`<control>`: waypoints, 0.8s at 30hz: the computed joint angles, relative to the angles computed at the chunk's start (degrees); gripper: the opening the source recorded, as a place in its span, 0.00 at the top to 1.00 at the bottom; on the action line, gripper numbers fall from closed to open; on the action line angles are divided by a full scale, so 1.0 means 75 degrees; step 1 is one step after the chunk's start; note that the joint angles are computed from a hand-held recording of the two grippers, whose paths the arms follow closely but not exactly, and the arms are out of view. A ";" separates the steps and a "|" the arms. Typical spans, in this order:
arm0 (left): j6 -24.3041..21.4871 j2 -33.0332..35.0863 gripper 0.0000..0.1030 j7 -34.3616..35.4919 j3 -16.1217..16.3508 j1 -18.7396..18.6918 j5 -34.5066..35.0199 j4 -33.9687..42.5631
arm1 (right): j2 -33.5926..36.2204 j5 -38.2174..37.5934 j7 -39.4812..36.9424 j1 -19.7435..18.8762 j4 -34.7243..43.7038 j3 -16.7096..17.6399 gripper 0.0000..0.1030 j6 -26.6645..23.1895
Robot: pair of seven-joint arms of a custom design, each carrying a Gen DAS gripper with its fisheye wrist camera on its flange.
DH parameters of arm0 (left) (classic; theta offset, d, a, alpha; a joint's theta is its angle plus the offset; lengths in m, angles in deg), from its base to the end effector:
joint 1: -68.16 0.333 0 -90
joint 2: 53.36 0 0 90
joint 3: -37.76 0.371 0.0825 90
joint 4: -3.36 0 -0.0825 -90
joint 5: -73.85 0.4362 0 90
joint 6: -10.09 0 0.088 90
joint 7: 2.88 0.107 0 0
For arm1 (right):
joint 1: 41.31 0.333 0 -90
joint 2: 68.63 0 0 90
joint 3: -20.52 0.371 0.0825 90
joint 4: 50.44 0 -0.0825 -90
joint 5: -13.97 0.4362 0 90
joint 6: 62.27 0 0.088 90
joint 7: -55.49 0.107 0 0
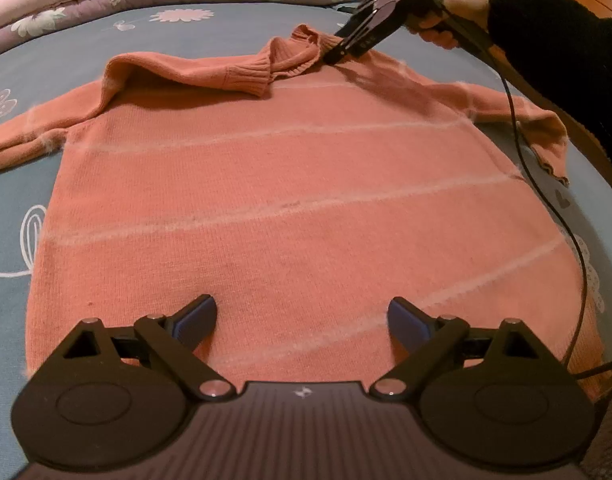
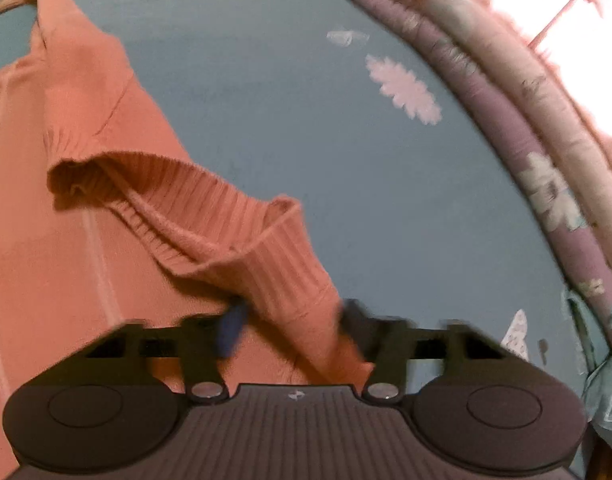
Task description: Fold clothes
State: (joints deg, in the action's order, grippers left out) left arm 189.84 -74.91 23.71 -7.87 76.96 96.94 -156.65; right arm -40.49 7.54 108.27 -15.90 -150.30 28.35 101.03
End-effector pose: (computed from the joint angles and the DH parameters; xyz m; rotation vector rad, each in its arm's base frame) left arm 0.3287 -0.2783 0.3540 -1.9173 1.8926 -0.7997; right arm 0.6539 0.4170 0.3842 -2.6267 0.3708 -0.6301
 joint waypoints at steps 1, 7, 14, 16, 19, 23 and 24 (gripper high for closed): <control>0.0004 -0.0002 0.10 0.0002 -0.0011 0.0014 0.0013 0.0000 | 0.0052 -0.0034 0.0092 0.0068 0.0118 -0.0077 0.72 -0.0135; 0.0025 -0.0068 0.09 -0.0062 -0.0069 0.0030 0.0001 -0.0046 | 0.0423 0.0513 0.1828 0.0323 0.0441 -0.0503 0.43 0.0077; 0.0151 -0.0073 0.09 -0.0029 0.0005 -0.0023 -0.0161 -0.0096 | -0.0041 -0.0312 0.3110 0.0687 -0.0287 -0.1035 0.36 0.0752; 0.0239 -0.0071 0.10 0.0018 0.0248 -0.0225 -0.0316 -0.0148 | -0.0446 -0.0538 0.3128 0.0626 -0.0843 -0.0935 0.34 0.1062; 0.0371 -0.0254 0.10 0.0185 0.0687 -0.0560 -0.0600 -0.0269 | -0.0886 -0.1019 0.3560 0.0923 -0.1489 -0.1262 0.27 0.1535; 0.0111 -0.0780 0.10 0.0905 0.0933 -0.0529 -0.0544 -0.0236 | -0.1570 -0.1076 0.3907 0.0824 -0.2523 -0.1115 0.26 0.2030; -0.0084 -0.0865 0.11 0.1199 0.0908 -0.0366 -0.0361 -0.0131 | -0.1720 -0.1044 0.3924 0.0751 -0.2783 -0.1013 0.26 0.2131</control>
